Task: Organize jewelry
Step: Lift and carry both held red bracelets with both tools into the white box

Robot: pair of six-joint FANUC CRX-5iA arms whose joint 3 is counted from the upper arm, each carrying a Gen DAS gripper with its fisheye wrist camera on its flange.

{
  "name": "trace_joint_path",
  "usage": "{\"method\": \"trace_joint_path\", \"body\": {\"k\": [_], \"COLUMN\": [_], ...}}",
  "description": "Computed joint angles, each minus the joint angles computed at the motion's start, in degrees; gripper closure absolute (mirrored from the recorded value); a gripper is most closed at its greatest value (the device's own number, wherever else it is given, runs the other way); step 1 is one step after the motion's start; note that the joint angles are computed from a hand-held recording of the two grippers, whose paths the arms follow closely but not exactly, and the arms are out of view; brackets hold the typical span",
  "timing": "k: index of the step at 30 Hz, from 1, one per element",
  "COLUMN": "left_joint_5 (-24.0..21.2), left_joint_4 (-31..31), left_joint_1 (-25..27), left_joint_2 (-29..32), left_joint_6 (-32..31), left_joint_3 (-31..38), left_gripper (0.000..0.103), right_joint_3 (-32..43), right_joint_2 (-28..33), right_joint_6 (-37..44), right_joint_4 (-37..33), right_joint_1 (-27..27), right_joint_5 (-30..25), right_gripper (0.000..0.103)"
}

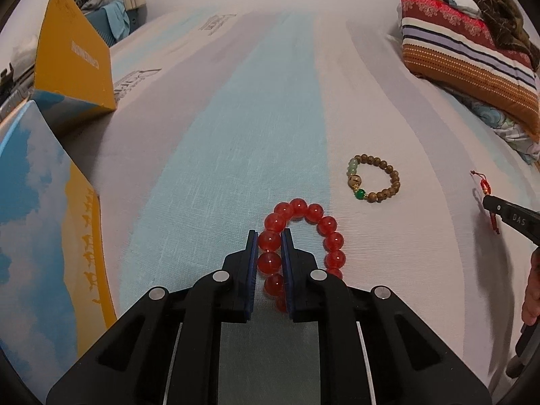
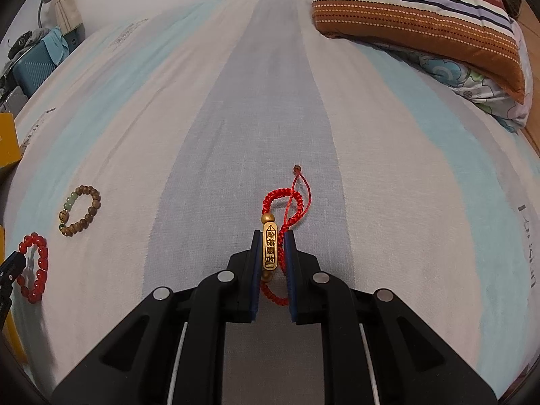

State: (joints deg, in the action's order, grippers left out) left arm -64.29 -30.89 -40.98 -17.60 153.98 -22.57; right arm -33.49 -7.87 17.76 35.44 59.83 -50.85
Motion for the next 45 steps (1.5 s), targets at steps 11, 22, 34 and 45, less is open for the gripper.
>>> {"method": "trace_joint_path", "body": {"k": [11, 22, 34, 45], "left_joint_5": [-4.1, -10.9, -28.5, -51.7], "left_joint_4": [-0.5, -2.1, -12.5, -22.6], "left_joint_1": [-3.7, -9.2, -22.4, -41.6], "left_joint_2": [-1.9, -5.4, -10.5, -19.0], "left_joint_6": [0.7, 1.3, 5.8, 16.3], "left_joint_3": [3.0, 7.0, 14.0, 13.5], "left_gripper": [0.090, 0.090, 0.090, 0.090], "right_joint_3": [-1.6, 1.6, 10.3, 19.6], "right_joint_2": [-5.5, -8.9, -4.5, 5.0], "right_joint_6": [-3.8, -7.7, -10.1, -10.4], "right_joint_4": [1.2, 4.0, 7.8, 10.8], "right_joint_1": [4.1, 13.4, 24.3, 33.3], "right_joint_5": [-2.7, -11.0, -17.2, -17.2], "right_gripper": [0.091, 0.091, 0.091, 0.091]}}
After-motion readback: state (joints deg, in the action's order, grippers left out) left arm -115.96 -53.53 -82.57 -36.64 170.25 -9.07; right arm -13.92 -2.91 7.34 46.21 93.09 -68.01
